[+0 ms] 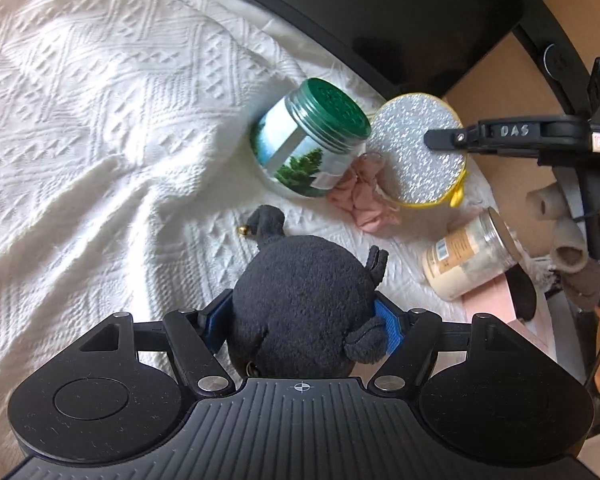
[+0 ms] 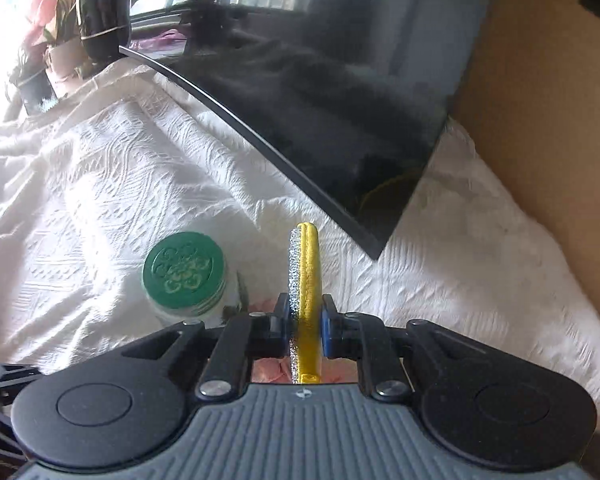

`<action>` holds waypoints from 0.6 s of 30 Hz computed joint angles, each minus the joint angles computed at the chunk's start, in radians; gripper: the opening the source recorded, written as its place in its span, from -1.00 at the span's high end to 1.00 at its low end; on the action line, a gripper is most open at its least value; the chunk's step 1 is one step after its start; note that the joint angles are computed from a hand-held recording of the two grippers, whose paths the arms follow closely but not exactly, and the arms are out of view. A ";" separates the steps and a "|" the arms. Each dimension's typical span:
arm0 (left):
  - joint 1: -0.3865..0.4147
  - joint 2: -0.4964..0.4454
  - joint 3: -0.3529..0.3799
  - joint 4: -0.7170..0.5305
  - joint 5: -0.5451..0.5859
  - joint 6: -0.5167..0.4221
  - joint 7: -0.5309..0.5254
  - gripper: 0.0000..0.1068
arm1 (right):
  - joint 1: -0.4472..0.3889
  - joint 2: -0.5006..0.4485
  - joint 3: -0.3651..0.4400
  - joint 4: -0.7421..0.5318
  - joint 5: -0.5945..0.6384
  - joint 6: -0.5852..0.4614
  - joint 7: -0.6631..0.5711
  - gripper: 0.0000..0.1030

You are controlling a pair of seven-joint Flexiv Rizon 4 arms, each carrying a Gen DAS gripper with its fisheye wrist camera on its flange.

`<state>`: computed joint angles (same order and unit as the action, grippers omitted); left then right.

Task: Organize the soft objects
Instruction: 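Lift and carry the plush and sponge pad toward the pink box with both tools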

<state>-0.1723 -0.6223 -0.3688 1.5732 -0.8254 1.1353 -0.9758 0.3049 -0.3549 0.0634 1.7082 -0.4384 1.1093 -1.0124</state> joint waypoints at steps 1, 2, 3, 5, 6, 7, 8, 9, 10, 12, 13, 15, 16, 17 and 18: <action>0.000 0.000 0.000 0.001 0.001 0.000 0.000 -0.42 | 0.003 -0.003 -0.003 0.003 -0.005 -0.003 0.005 0.72; 0.003 0.005 -0.002 0.007 -0.003 0.000 0.002 -0.42 | 0.004 -0.008 -0.004 0.003 -0.007 -0.013 0.005 0.71; 0.005 0.008 -0.005 0.013 -0.010 0.001 0.004 -0.42 | 0.009 -0.015 -0.006 0.000 -0.009 -0.024 0.014 0.71; 0.011 0.015 -0.010 0.026 -0.027 0.008 0.012 -0.42 | 0.018 -0.032 -0.014 -0.007 -0.018 -0.048 0.033 0.61; 0.012 0.020 -0.011 0.034 -0.034 0.013 0.014 -0.42 | 0.023 -0.033 -0.019 -0.001 -0.027 -0.052 0.047 0.61; 0.009 0.024 -0.007 0.037 -0.035 0.018 0.011 -0.42 | 0.026 -0.039 -0.023 -0.002 -0.037 -0.056 0.055 0.61; 0.007 0.029 -0.004 0.042 -0.035 0.025 0.012 -0.41 | 0.028 -0.040 -0.024 0.000 -0.045 -0.058 0.060 0.61; 0.004 0.034 -0.002 0.043 -0.034 0.036 0.014 -0.41 | 0.031 -0.039 -0.028 0.006 -0.057 -0.053 0.068 0.61; 0.002 0.036 -0.003 0.039 -0.033 0.050 0.021 -0.41 | 0.034 -0.033 -0.032 0.012 -0.073 -0.057 0.070 0.63; -0.002 0.030 -0.008 0.011 -0.024 0.082 0.042 -0.41 | 0.030 -0.016 -0.032 0.034 -0.091 -0.023 0.082 0.81; -0.004 0.024 -0.011 -0.008 -0.017 0.099 0.054 -0.41 | 0.030 -0.010 -0.035 0.042 -0.102 -0.004 0.091 0.87; -0.015 0.009 -0.006 -0.057 0.010 0.125 0.047 -0.41 | 0.035 0.011 -0.050 0.068 -0.144 0.036 0.128 0.89; -0.017 0.003 -0.006 -0.078 0.022 0.129 0.038 -0.41 | 0.039 0.022 -0.056 0.079 -0.167 0.049 0.149 0.89; -0.015 0.000 -0.013 -0.094 0.026 0.130 0.032 -0.41 | 0.039 0.029 -0.056 0.084 -0.182 0.059 0.160 0.89; -0.011 0.001 -0.024 -0.101 0.024 0.133 0.031 -0.41 | 0.036 0.030 -0.053 0.085 -0.189 0.066 0.162 0.89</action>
